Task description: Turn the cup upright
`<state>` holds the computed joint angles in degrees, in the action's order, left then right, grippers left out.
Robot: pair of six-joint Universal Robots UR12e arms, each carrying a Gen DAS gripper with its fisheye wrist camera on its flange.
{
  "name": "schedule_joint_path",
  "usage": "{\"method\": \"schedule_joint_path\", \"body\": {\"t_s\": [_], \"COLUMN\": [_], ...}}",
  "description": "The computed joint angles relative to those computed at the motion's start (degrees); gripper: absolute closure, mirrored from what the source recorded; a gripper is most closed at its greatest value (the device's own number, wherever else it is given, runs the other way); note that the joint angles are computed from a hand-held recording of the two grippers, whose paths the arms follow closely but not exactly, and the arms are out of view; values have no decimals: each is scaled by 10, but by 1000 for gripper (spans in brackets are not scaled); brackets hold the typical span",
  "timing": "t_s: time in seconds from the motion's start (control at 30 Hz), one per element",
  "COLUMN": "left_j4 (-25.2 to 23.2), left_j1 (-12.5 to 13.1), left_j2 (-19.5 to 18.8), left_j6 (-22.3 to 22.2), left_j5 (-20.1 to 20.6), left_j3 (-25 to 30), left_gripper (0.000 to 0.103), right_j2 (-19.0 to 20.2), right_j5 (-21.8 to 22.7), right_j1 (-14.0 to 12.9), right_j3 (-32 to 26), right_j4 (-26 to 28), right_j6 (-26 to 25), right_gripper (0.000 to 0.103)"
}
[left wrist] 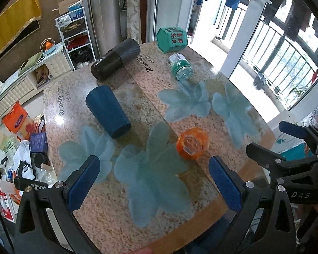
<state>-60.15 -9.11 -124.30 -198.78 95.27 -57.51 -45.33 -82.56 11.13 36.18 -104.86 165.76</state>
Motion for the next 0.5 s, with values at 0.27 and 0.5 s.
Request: {"method": "schedule_joint_path", "body": {"t_s": [0.27,0.5], "left_j4": [4,2], "left_j1": [-1,0], "left_j2": [3,2], "left_j6": [2,-1], "left_j5": [5,13], "left_j3": [-1,2], "left_gripper": [0,0], "right_j2": [1,-2], "right_j5": [0,6], "right_j1": [0,-1], "right_j3": [-5,-3], "right_j4": [6,2], "right_j6": [-3,-6], "right_gripper": [0,0]}}
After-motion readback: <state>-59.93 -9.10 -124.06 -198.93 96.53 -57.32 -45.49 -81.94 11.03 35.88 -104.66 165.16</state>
